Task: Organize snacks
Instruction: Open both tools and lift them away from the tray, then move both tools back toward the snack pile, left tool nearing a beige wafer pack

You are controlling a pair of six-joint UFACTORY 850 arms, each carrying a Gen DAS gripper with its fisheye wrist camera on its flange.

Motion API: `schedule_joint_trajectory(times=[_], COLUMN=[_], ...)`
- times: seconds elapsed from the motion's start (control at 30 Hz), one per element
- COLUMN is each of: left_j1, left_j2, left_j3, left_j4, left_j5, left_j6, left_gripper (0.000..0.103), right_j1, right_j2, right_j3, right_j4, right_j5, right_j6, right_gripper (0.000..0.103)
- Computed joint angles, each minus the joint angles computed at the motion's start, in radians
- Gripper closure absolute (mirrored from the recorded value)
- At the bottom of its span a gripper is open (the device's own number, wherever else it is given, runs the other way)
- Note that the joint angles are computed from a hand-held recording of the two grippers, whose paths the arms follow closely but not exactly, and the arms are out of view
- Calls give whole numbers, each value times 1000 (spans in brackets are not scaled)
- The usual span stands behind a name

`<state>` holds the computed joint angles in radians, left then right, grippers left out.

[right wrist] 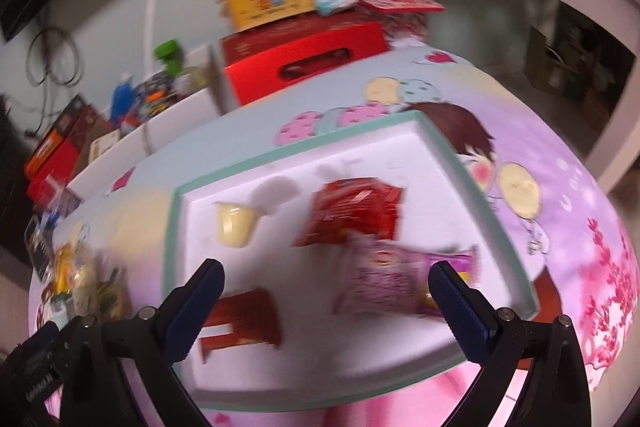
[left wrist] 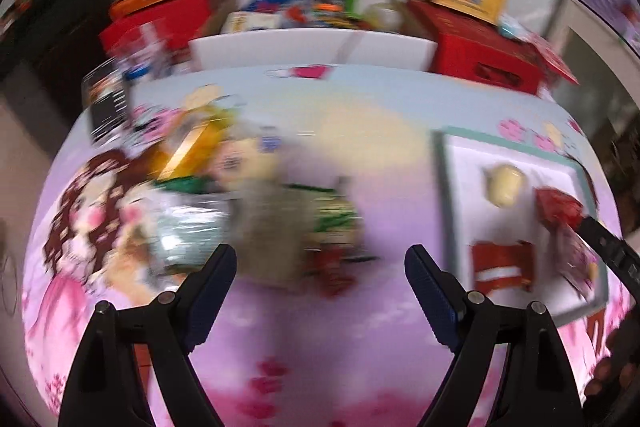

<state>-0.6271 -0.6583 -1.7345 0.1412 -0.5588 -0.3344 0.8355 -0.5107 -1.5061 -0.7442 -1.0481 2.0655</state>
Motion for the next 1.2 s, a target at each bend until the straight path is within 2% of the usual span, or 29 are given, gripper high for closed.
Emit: schedule_joint_trajectory(times=[0.3, 0.5, 0.8, 1.0, 1.2], left_j1=[127, 189, 233, 244, 239], left_j2=[81, 108, 113, 70, 24], left_j3=[128, 181, 209, 177, 133], left_j4=[79, 80, -23, -152, -200], left_j5=[27, 35, 49, 32, 5], left_j6=[-231, -308, -270, -170, -120], left_gripper=[16, 16, 16, 16, 16], right_j1=[10, 21, 29, 27, 26], right_j2=[-126, -193, -312, -392, -472], right_j3=[-181, -281, -449, -557, -668], right_j4=[-3, 3, 19, 72, 121], right_j5=[25, 27, 92, 143, 130], right_j6=[-166, -245, -384, -494, -593], right_gripper=[0, 0, 0, 0, 0])
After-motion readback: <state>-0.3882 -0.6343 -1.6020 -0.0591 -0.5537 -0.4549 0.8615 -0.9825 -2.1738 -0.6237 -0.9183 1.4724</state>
